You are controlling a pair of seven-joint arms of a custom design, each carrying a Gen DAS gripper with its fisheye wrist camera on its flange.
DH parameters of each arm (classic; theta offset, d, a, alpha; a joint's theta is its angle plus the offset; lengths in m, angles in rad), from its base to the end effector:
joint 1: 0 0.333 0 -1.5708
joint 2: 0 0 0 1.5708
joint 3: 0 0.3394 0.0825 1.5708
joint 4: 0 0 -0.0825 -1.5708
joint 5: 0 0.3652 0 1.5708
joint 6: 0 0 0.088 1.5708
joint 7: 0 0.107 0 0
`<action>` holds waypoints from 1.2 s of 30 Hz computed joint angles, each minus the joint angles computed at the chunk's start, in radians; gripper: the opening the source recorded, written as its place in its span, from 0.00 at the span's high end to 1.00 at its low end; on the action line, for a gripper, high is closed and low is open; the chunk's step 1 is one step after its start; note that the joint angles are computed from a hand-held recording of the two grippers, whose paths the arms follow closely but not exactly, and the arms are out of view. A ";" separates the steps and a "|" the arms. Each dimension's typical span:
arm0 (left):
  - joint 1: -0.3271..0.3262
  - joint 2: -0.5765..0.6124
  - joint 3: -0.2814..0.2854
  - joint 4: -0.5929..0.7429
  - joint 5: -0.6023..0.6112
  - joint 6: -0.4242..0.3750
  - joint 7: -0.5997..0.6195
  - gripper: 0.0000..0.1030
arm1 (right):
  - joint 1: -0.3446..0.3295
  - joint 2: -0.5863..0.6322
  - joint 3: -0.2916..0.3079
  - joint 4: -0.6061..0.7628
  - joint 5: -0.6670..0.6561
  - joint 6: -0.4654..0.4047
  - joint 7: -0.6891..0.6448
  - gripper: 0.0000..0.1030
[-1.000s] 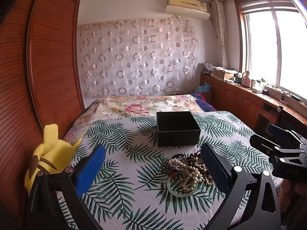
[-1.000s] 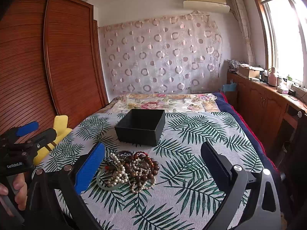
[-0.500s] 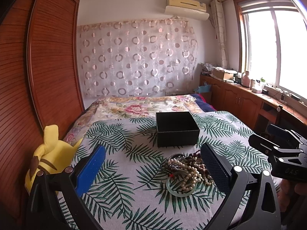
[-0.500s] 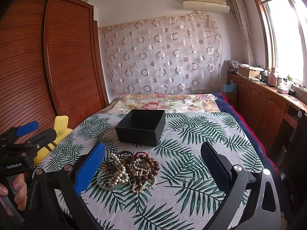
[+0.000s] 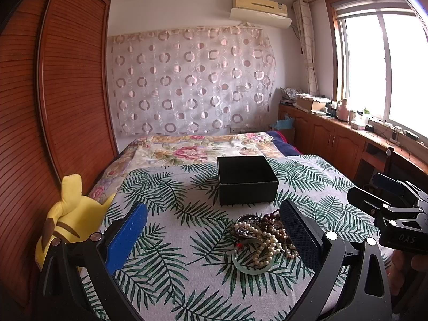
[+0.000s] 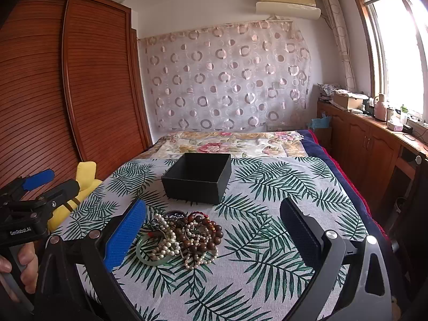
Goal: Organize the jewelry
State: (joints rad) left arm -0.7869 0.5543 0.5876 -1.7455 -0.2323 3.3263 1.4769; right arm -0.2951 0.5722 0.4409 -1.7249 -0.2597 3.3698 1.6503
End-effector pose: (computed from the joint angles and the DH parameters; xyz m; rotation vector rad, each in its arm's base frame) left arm 0.6726 -0.2044 0.4709 -1.4457 1.6082 -1.0021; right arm 0.7076 0.0594 0.4515 -1.5800 1.3635 -0.7548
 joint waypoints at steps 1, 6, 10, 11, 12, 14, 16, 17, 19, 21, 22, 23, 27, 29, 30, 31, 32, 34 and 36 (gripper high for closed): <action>0.003 0.000 -0.003 0.003 0.001 -0.003 0.001 0.07 | 0.001 -0.002 -0.001 0.000 0.001 -0.001 0.001 0.02; -0.006 -0.007 -0.002 -0.014 -0.013 0.005 0.010 0.07 | -0.004 -0.002 0.003 -0.003 0.000 -0.004 -0.001 0.02; 0.029 -0.010 -0.041 -0.015 -0.004 -0.001 0.014 0.07 | -0.031 -0.006 0.043 -0.005 -0.005 -0.031 -0.012 0.02; 0.042 -0.010 -0.054 -0.014 0.002 -0.003 0.014 0.07 | -0.036 -0.001 0.050 -0.003 -0.002 -0.034 -0.020 0.02; 0.055 -0.009 -0.068 -0.012 0.009 -0.008 0.014 0.07 | -0.035 0.004 0.051 0.001 0.001 -0.039 -0.029 0.02; 0.095 -0.006 -0.109 0.000 0.030 -0.021 0.011 0.07 | -0.041 0.024 0.063 0.017 0.006 -0.052 -0.054 0.02; 0.155 -0.006 -0.175 0.011 0.061 -0.032 0.007 0.07 | -0.050 0.039 0.079 0.027 0.013 -0.066 -0.084 0.03; 0.186 -0.005 -0.209 0.015 0.078 -0.035 0.004 0.07 | -0.058 0.047 0.091 0.031 0.019 -0.072 -0.100 0.04; 0.241 0.000 -0.270 0.026 0.111 -0.047 -0.003 0.07 | -0.085 0.067 0.128 0.042 0.027 -0.094 -0.140 0.12; 0.309 0.008 -0.344 0.046 0.145 -0.077 -0.008 0.07 | -0.111 0.089 0.166 0.056 0.038 -0.121 -0.180 0.18; 0.351 0.013 -0.393 0.058 0.161 -0.095 -0.007 0.07 | -0.121 0.098 0.181 0.059 0.045 -0.130 -0.198 0.23; 0.373 0.019 -0.417 0.065 0.175 -0.105 -0.011 0.07 | -0.127 0.107 0.192 0.066 0.053 -0.141 -0.216 0.25; 0.413 0.042 -0.460 0.090 0.223 -0.144 -0.043 0.07 | -0.166 0.176 0.272 0.134 0.075 -0.231 -0.315 0.44; 0.443 0.054 -0.491 0.104 0.245 -0.159 -0.053 0.07 | -0.169 0.203 0.293 0.178 0.092 -0.284 -0.361 0.52; 0.457 0.059 -0.506 0.111 0.256 -0.166 -0.058 0.07 | -0.156 0.223 0.292 0.218 0.095 -0.317 -0.386 0.54; 0.465 0.063 -0.514 0.117 0.269 -0.175 -0.064 0.07 | -0.144 0.235 0.289 0.248 0.101 -0.342 -0.407 0.56; 0.477 0.071 -0.527 0.126 0.282 -0.185 -0.066 0.07 | -0.127 0.254 0.283 0.291 0.106 -0.377 -0.427 0.57; 0.496 0.086 -0.548 0.145 0.303 -0.204 -0.071 0.07 | -0.097 0.292 0.277 0.375 0.122 -0.454 -0.468 0.59; 0.525 0.100 -0.581 0.162 0.317 -0.227 -0.066 0.07 | -0.049 0.336 0.252 0.486 0.136 -0.553 -0.496 0.60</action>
State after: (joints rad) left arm -0.2621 0.6539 0.0071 -1.5832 0.0852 3.0996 1.4111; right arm -0.3440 0.9080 0.6929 -1.2384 -0.1234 2.8172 1.1545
